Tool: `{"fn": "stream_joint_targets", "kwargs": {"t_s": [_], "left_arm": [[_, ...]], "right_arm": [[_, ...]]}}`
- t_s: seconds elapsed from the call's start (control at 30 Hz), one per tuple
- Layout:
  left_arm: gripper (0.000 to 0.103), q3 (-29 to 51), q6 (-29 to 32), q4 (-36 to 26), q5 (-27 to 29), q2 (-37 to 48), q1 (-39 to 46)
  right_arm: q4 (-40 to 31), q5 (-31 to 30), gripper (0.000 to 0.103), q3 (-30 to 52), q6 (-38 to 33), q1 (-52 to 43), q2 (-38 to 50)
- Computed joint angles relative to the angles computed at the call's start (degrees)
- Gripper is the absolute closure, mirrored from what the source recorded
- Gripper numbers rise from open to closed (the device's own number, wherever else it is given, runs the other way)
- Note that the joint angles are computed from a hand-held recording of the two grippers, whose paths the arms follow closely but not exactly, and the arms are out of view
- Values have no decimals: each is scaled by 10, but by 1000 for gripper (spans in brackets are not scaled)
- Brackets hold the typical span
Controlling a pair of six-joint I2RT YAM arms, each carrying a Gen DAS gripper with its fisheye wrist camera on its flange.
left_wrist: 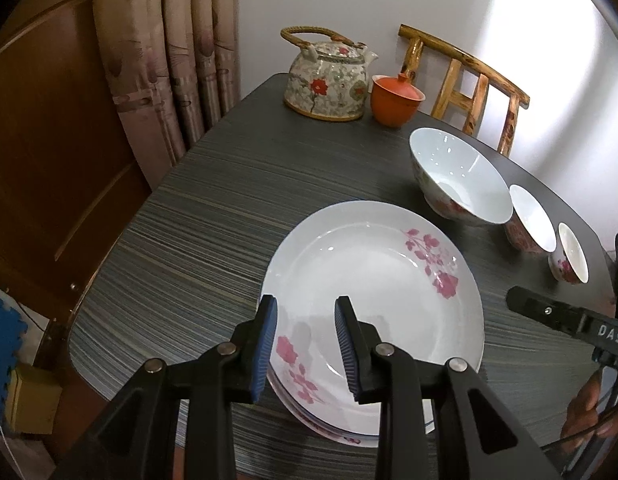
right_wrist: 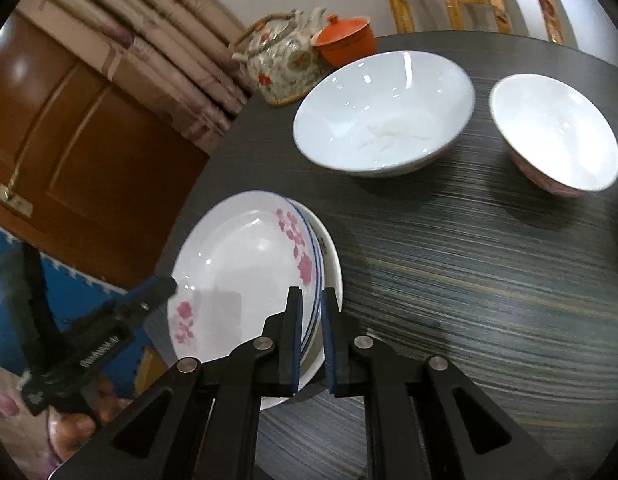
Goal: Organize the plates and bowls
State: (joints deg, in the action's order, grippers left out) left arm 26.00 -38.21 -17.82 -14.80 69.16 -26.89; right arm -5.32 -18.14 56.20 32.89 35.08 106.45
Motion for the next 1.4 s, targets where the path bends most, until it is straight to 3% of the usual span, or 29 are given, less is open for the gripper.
{"fn": "stream_joint_targets", "kwargs": {"t_s": [0.3, 0.47, 0.57, 0.67, 0.8, 1.07, 1.23, 1.4], "left_arm": [[69, 34, 11, -3, 50, 14, 5], [63, 101, 49, 11, 122, 74, 37], [58, 157, 72, 18, 181, 129, 68], [57, 226, 92, 9, 200, 195, 83], [57, 336, 140, -14, 224, 297, 105], [57, 468, 166, -38, 276, 440, 153], [57, 546, 163, -58, 348, 523, 177], [57, 599, 189, -67, 309, 569, 158]], "right_arm": [[60, -29, 91, -93, 63, -56, -59], [94, -59, 83, -110, 113, -97, -72], [95, -64, 69, -96, 128, -110, -71], [105, -80, 64, -70, 166, -126, -51], [89, -84, 63, -27, 184, -132, -17], [79, -89, 62, 35, 212, -144, 56], [78, -84, 60, 70, 222, -145, 95], [65, -80, 60, 108, 215, -142, 130]]}}
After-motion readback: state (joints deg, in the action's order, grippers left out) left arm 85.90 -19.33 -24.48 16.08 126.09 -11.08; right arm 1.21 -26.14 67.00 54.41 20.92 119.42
